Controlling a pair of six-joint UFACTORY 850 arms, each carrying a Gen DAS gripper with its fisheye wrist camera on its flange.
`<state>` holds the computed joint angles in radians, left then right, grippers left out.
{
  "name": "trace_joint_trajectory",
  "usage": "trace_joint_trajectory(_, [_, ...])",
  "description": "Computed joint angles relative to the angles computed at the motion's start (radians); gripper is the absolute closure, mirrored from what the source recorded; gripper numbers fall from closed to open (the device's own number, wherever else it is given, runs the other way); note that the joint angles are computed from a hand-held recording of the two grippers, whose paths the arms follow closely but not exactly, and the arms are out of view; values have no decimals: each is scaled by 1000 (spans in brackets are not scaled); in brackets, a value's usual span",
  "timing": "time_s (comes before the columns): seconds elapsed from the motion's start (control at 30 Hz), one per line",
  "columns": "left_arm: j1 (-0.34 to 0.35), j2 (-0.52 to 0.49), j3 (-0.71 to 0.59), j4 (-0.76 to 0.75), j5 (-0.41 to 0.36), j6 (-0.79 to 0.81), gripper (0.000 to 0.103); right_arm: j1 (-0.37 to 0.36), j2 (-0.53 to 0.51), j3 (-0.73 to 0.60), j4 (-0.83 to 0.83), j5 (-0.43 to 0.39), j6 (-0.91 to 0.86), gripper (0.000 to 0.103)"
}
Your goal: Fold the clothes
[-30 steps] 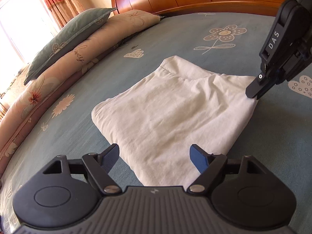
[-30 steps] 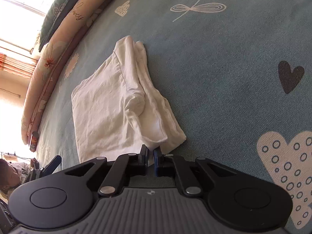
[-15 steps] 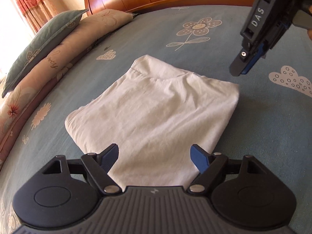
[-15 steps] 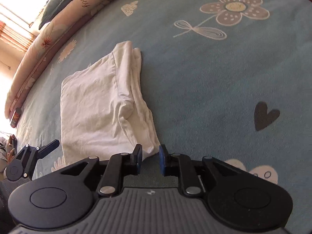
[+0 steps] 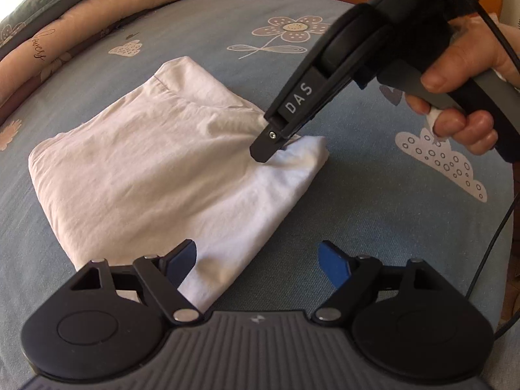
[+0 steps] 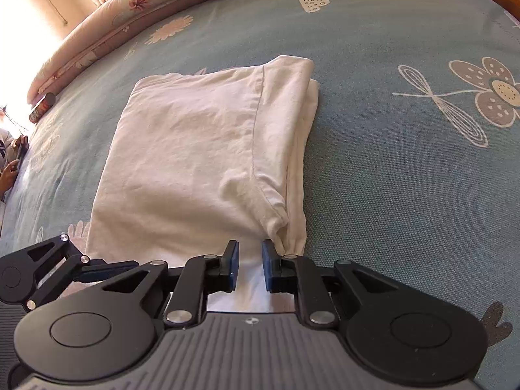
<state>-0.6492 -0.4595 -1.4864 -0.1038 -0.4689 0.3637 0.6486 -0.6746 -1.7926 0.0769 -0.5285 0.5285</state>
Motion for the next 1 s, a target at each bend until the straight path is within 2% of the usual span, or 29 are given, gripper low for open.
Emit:
trace_joint_trajectory(0.13, [20, 7, -28, 167, -13, -191, 20, -13, -9, -9, 104, -1, -74, 71])
trace_joint_trajectory(0.2, [38, -3, -57, 245, -17, -299, 20, -18, -12, -11, 172, 1, -157, 58])
trace_joint_trajectory(0.23, [47, -14, -76, 271, -17, -350, 20, -19, -13, -12, 199, 3, -199, 54])
trace_joint_trajectory(0.3, [69, -44, -121, 272, -17, -418, 20, -22, -15, -13, 259, 0, -285, 41])
trace_joint_trajectory(0.37, [94, -74, -156, 177, 1, -408, 20, -28, -20, -22, 310, -13, -346, 36])
trace_joint_trajectory(0.47, [133, -127, -201, -94, -21, -260, 21, -37, -21, -17, 391, -13, -414, 28])
trace_joint_trajectory(0.6, [159, -175, -223, -217, -61, -192, 21, -35, -11, 9, 460, 18, -503, 17])
trace_joint_trajectory(0.67, [168, -186, -234, -274, -77, -161, 14, -29, -11, 13, 460, 27, -529, 12])
trace_joint_trajectory(0.73, [173, -190, -257, -292, -103, -164, 15, -21, -12, 13, 455, 36, -542, 5])
trace_joint_trajectory(0.8, [180, -189, -277, -319, -115, -143, 15, -11, -33, -29, 378, 5, -477, 0])
trace_joint_trajectory(0.93, [203, -227, -369, -378, -121, -51, 14, 16, -91, -163, 177, -119, -308, 0])
trace_joint_trajectory(1.0, [211, -271, -443, -371, -131, -38, 14, 34, -80, -169, 69, -98, -255, 1])
